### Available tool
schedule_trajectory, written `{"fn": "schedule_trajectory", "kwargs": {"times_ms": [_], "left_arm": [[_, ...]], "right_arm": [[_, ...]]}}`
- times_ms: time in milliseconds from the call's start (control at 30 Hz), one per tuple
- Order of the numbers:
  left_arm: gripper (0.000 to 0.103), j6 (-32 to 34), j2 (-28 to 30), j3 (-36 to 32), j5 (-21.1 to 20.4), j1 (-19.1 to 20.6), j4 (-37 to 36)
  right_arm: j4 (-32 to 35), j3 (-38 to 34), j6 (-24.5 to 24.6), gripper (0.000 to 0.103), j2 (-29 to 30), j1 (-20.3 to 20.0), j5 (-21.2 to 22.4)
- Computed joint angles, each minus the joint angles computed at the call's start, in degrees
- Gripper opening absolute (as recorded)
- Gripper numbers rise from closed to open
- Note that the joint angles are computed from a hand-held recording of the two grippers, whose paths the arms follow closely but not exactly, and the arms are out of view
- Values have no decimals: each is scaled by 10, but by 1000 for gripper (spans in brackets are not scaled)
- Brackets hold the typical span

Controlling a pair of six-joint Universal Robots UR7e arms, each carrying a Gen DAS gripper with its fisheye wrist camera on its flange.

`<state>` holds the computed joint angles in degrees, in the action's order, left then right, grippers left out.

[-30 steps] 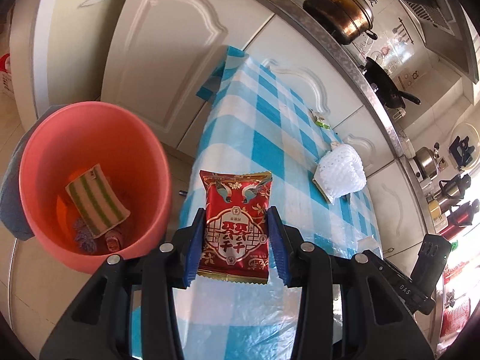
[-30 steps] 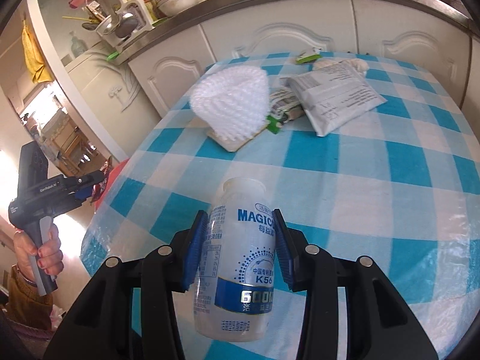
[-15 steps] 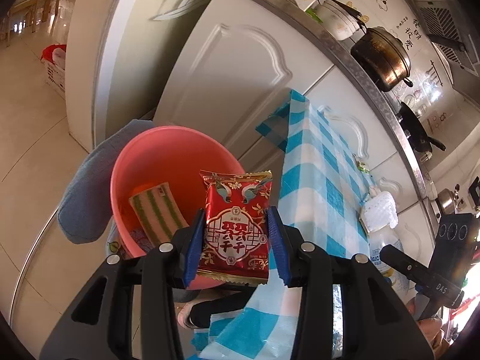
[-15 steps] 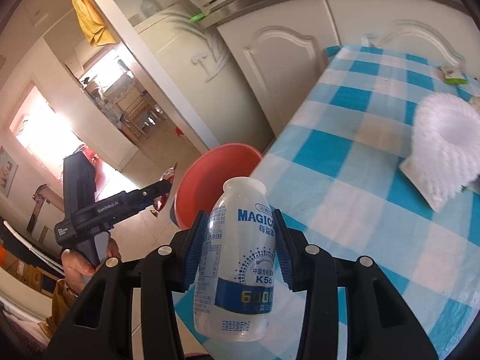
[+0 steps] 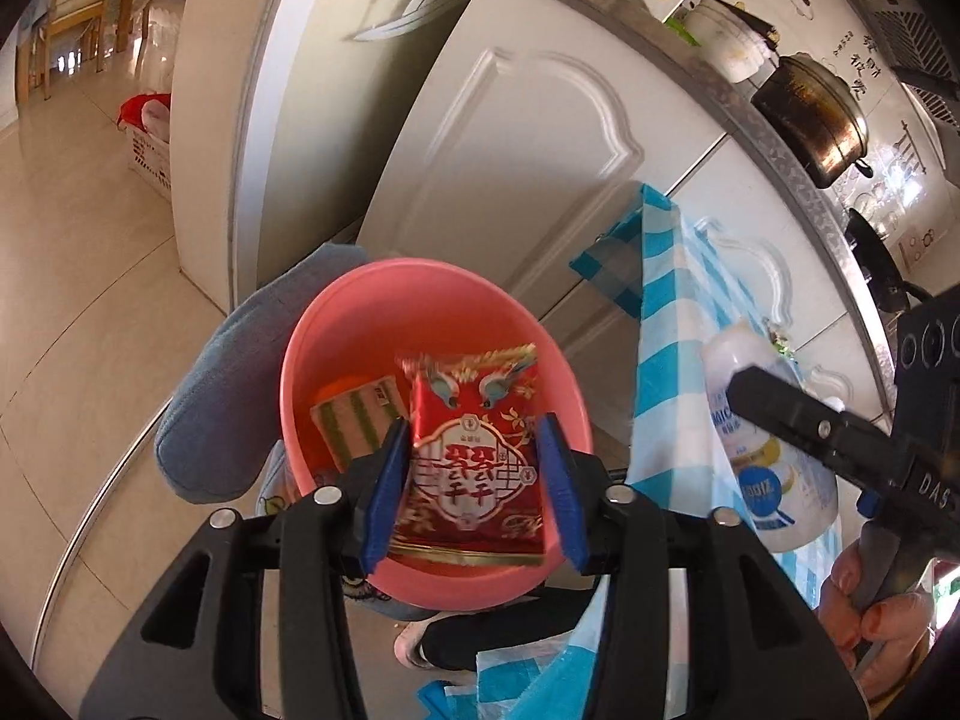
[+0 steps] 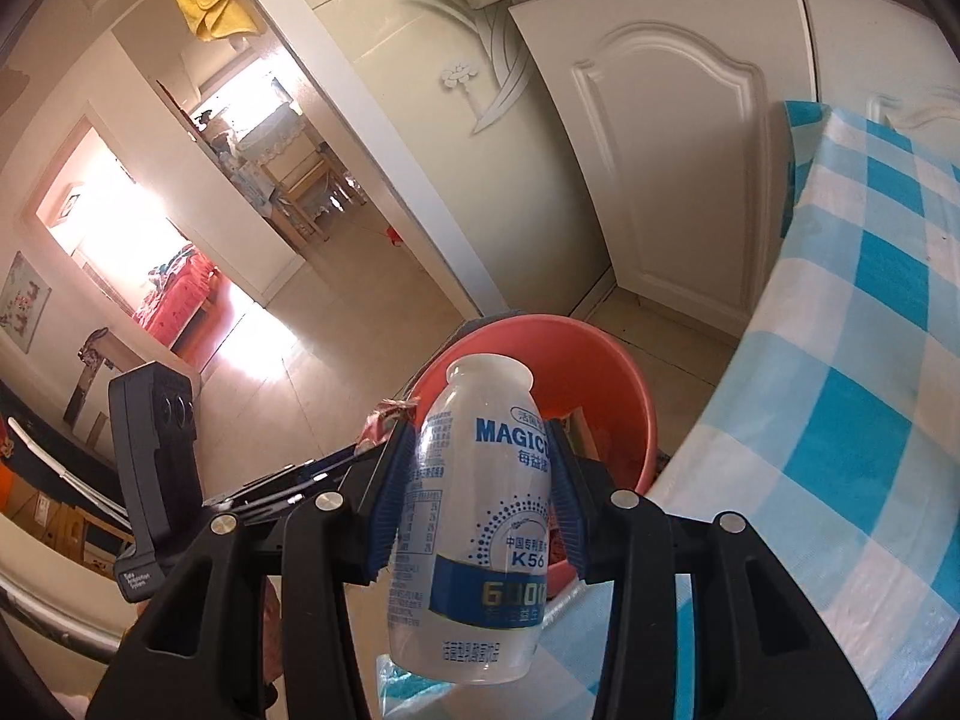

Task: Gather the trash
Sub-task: 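Carry the red packet and white bottle to the red bucket and release both, then move both open grippers back over the white foam net and paper packet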

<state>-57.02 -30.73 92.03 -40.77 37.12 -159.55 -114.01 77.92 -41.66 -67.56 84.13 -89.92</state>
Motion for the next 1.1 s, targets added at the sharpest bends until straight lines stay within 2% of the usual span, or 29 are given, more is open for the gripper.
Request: {"fn": "schedule_trajectory", "kwargs": {"times_ms": [67,100,133,200,267,433,567,800,1000,1100], "left_arm": [[85,-13,4,-3,21,0,18],[87,-21,6,-3,31,-1,23],[88,-26,6,-1,31,1,27],[91,-49,2,-1,21,5,53],[91,-70,-2,0,31,2,83],[94,-79,-5,7,57,-8,106],[97,-80,-8,7,68,-16,122],[99,-43,-2,13,79,-33,57],[99,-54,11,-16,93,-46,94],[99,-36,21,-32,97,-53,82]], "right_arm": [[-23,8,1,62,4,3,-5],[-42,17,-2,73,3,5,-11],[-58,25,-5,79,-1,5,-14],[-70,35,-12,80,-9,2,-12],[-85,44,-17,81,-19,-2,-13],[-112,57,-19,88,-46,-18,8],[-136,69,-17,88,-69,-37,32],[-180,109,-38,89,-116,-73,76],[-194,130,-57,90,-143,-102,106],[-186,127,-51,90,-148,-113,118]]}}
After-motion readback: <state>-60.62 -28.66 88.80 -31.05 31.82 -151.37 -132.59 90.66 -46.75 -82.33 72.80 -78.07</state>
